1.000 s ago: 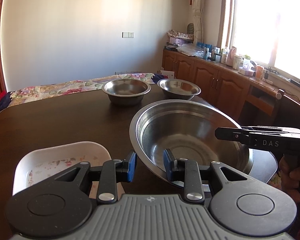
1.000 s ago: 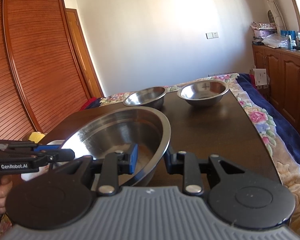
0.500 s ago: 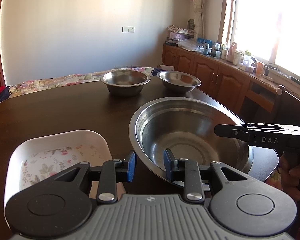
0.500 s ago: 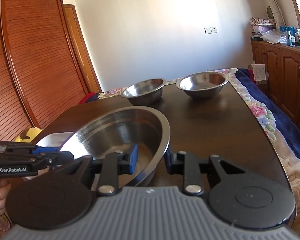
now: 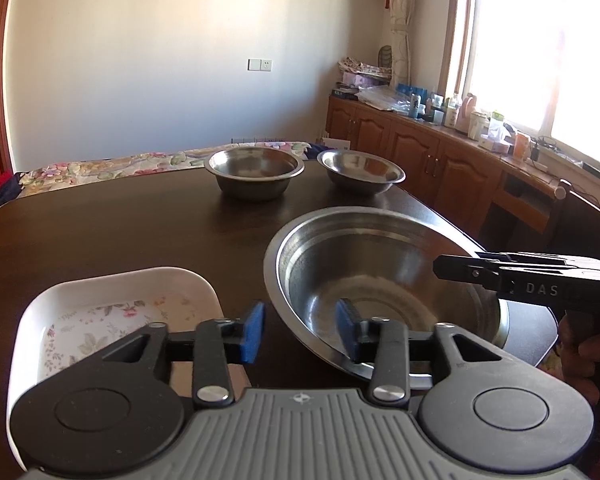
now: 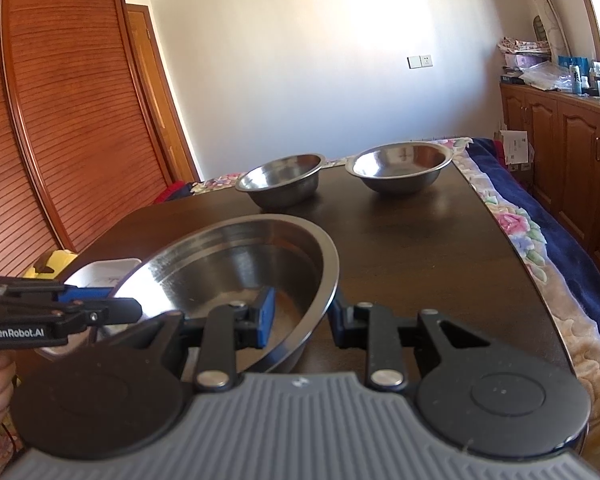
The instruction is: Organize plates and bowls
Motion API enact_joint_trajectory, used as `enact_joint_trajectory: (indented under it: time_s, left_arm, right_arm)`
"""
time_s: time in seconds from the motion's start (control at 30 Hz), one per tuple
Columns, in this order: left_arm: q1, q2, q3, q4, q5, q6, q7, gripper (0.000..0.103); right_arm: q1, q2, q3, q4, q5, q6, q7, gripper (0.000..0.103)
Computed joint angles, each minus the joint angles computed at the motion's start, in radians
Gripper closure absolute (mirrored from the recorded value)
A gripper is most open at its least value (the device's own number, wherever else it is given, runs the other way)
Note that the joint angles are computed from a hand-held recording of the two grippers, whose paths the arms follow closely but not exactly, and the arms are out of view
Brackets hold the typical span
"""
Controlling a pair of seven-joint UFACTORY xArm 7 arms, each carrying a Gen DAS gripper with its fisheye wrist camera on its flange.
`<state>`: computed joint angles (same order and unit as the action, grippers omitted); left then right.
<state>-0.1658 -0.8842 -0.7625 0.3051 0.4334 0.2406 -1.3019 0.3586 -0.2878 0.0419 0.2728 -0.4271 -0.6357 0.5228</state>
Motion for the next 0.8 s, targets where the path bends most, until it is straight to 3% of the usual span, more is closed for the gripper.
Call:
enact_joint_trajectory:
  time_s: [0.07,0.13,0.6,0.8]
  left_arm:
    - [0.005,-0.011,-0.003,-0.002,0.001,0.003,-0.006,0.051]
    - [0.003,-0.019,0.006,-0.004,0.0,0.006,-0.007,0.051]
    - [-0.012,-0.068,0.04,0.0,0.01,0.038,0.032,0.048]
    - [0.029,-0.074,0.059,0.012,0.022,0.02,0.077,0.047]
  right_arm:
    - [-0.007,-0.007,0.008,-0.002,0.015,0.002,-0.014,0.068]
    - [-0.014,-0.015,0.015,-0.005,0.034,0.002,-0.035,0.056]
    - [-0.002,-0.094,-0.03,0.027,0.05,0.075,-0.102,0.051]
    - [0.019,-0.073,-0.078,0.095,0.0,0.112,-0.112,0.05]
